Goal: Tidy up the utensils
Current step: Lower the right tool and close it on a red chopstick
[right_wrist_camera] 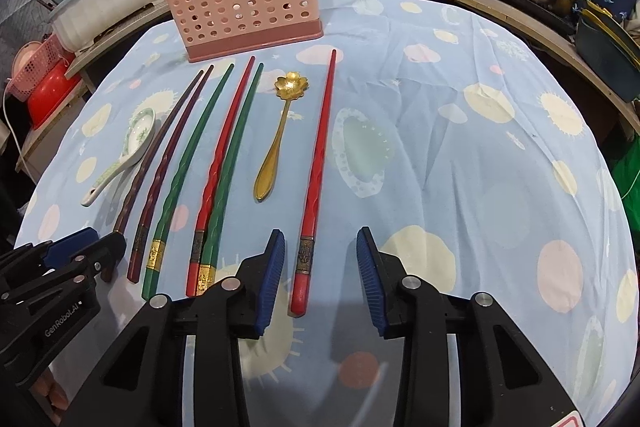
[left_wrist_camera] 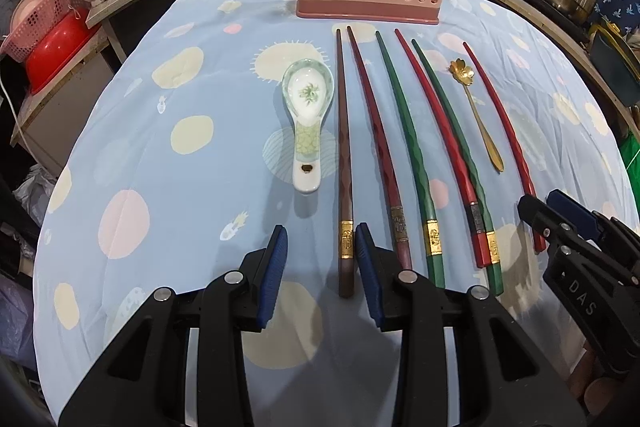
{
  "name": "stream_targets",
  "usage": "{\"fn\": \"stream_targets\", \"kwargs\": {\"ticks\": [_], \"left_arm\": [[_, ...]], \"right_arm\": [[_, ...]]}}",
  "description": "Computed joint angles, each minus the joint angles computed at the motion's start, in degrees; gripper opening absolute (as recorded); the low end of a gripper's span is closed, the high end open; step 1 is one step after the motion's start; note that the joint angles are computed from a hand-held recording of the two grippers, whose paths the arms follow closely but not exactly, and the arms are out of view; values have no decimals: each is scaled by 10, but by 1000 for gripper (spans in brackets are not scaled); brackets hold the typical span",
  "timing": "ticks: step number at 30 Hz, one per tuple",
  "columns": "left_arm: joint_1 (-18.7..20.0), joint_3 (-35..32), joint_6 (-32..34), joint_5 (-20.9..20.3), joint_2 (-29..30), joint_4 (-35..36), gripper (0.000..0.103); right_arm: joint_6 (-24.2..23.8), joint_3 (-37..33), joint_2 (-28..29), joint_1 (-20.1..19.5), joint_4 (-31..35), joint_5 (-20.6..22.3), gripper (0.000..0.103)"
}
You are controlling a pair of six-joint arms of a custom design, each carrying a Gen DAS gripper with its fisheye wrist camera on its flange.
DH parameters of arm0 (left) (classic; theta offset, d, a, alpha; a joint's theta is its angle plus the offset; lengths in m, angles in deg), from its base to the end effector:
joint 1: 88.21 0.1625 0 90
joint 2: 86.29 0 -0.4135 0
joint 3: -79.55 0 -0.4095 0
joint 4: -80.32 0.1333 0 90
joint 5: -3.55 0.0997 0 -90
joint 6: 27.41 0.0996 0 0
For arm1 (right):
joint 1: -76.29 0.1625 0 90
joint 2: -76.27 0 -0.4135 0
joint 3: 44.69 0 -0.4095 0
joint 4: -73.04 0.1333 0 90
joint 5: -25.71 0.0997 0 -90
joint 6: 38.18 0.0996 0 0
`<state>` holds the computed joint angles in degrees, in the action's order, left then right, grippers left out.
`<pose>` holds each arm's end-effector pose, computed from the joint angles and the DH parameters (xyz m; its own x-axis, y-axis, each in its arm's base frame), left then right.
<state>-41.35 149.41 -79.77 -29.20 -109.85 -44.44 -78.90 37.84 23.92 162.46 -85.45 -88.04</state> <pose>-0.3537 -0.6949 -0.0410 -0.7013 -0.2653 -0.6617 0.1877 0.8267 -0.5304 0.0435 -0.7459 0.2743 -0.7137 -0.2756 0.6439 -0.5452 0.7958 -0.2637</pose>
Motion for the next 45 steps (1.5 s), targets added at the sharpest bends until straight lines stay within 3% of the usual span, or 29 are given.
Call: {"fn": "stream_targets", "kwargs": {"ticks": [9, 16, 31, 37, 45], "left_arm": [[-3, 20, 20, 8, -3, -41, 33], [-4, 43, 39, 0, -11, -91, 24], [-7, 36, 42, 10, -2, -90, 29], [-7, 43, 45, 6, -7, -98, 7], [-15, 57, 33, 3, -17, -88, 7]], "right_arm": [[-5, 5, -5, -6, -13, 3, 16], [-3, 10, -9, -8, -14, 5, 14], [-2, 19, -15, -10, -18, 8, 14], [1, 21, -18, -11, -13, 11, 7], [4, 36, -36, -12, -3, 14, 7]]}}
